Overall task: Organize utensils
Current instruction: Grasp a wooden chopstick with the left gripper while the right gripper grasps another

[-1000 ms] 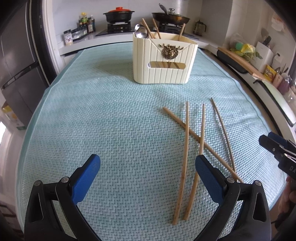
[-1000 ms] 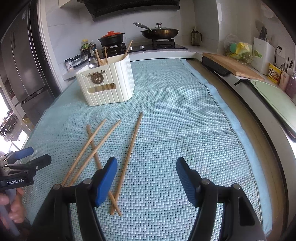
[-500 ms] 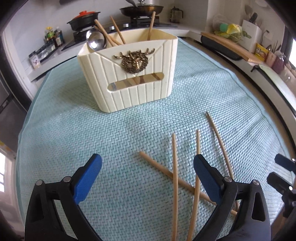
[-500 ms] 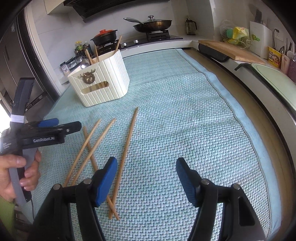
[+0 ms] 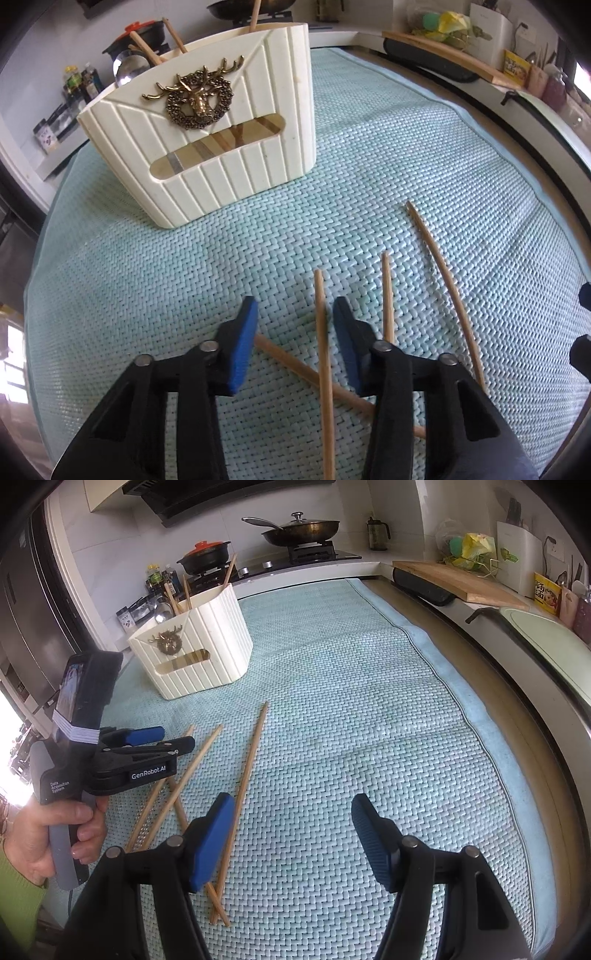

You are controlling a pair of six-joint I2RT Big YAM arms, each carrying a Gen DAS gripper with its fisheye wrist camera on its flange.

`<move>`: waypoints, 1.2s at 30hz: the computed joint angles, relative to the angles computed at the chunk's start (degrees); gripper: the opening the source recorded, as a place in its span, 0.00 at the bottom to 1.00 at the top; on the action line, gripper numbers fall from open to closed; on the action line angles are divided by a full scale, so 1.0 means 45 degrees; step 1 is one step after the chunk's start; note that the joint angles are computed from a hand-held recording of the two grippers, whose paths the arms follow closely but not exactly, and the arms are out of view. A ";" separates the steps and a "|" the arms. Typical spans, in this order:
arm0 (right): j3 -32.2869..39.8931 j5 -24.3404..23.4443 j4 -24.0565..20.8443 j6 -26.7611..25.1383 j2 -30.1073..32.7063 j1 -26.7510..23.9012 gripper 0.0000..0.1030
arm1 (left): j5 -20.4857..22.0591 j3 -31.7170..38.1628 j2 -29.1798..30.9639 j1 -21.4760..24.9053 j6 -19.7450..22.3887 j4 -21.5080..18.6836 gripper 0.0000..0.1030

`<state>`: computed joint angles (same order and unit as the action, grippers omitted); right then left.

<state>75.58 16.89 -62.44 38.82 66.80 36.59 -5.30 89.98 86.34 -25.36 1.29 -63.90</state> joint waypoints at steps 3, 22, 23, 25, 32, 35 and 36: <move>0.0194 -0.0309 0.0084 -0.0199 0.0240 -0.0154 0.65 | -0.0013 -0.0038 -0.0015 0.0001 0.0106 0.0097 0.08; 0.4287 -0.1822 -0.1306 -0.3238 0.5303 -0.1109 0.15 | 0.1958 -0.0966 -0.1237 0.2981 -0.0087 -0.0172 0.04; 0.4304 -0.1833 -0.1363 -0.3264 0.5312 -0.1107 0.10 | 0.2104 -0.0947 -0.1146 0.3114 -0.0109 -0.0272 0.04; 0.4226 -0.2074 -0.1419 -0.3291 0.5215 -0.1202 0.10 | 0.2321 -0.0844 -0.0948 0.3307 -0.0145 -0.0442 0.05; 0.3780 -0.3115 -0.2048 -0.3309 0.4644 -0.1935 0.11 | 0.2811 -0.0500 -0.0559 0.3812 -0.0083 -0.0926 0.31; 0.3755 -0.3950 -0.2025 -0.2804 0.4555 -0.2420 0.24 | 0.2704 -0.0358 -0.0516 0.3831 0.0285 -0.1110 0.38; 0.3772 -0.4246 -0.2002 -0.2751 0.4554 -0.2572 0.28 | 0.2674 -0.0321 -0.0522 0.3846 0.0398 -0.1165 0.42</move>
